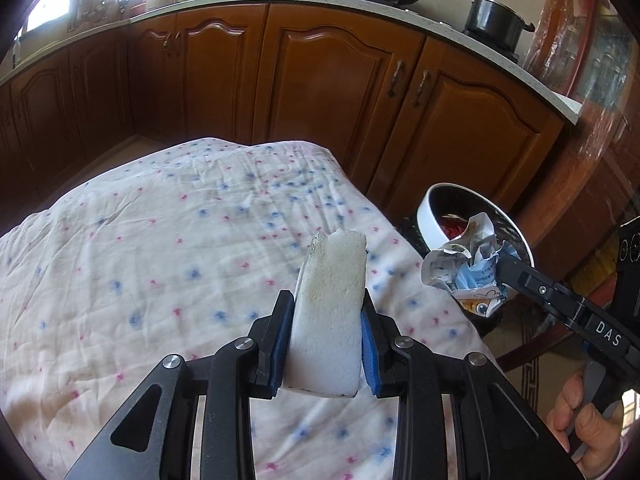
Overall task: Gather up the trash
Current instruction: 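Carry the block and wrapper over the black bin and open both tools to drop them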
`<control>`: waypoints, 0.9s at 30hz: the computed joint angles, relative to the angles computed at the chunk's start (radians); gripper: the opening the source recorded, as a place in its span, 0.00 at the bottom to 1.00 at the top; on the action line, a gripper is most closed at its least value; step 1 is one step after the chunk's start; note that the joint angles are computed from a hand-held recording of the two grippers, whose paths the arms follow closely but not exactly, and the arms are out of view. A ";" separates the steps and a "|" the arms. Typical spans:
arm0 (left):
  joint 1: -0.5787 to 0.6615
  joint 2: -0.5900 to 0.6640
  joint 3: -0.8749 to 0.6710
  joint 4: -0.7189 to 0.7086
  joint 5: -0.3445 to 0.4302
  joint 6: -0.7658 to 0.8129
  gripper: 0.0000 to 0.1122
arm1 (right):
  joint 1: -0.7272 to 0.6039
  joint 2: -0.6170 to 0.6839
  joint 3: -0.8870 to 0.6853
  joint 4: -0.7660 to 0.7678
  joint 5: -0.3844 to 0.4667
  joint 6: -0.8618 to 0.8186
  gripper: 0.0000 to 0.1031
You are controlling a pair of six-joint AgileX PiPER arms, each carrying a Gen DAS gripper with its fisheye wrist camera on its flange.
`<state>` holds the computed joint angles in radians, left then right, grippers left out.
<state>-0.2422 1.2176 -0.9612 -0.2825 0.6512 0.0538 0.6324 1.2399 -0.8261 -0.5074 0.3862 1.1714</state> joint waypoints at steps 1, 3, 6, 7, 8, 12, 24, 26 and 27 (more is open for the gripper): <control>-0.029 0.000 -0.004 0.027 -0.002 -0.032 0.26 | 0.000 -0.026 0.015 -0.010 0.013 0.012 0.26; -0.070 0.008 -0.016 0.059 -0.005 -0.072 0.26 | -0.004 -0.073 0.045 -0.031 0.032 0.039 0.26; -0.122 0.026 -0.038 0.100 -0.008 -0.122 0.26 | -0.008 -0.129 0.072 -0.056 0.066 0.069 0.26; -0.134 0.033 -0.046 0.105 -0.008 -0.129 0.26 | -0.014 -0.148 0.082 -0.056 0.074 0.069 0.26; -0.146 0.039 -0.054 0.110 -0.007 -0.138 0.26 | -0.021 -0.165 0.090 -0.056 0.082 0.066 0.26; -0.190 0.068 -0.086 0.146 -0.010 -0.175 0.26 | -0.068 -0.232 0.120 -0.019 0.107 0.013 0.26; -0.277 0.241 -0.269 0.173 -0.001 -0.198 0.26 | -0.321 -0.302 0.158 0.244 0.083 -0.333 0.26; -0.292 0.278 -0.312 0.180 0.006 -0.201 0.26 | -0.371 -0.294 0.154 0.306 0.074 -0.415 0.26; -0.298 0.295 -0.330 0.183 0.007 -0.200 0.26 | -0.392 -0.288 0.150 0.331 0.070 -0.449 0.26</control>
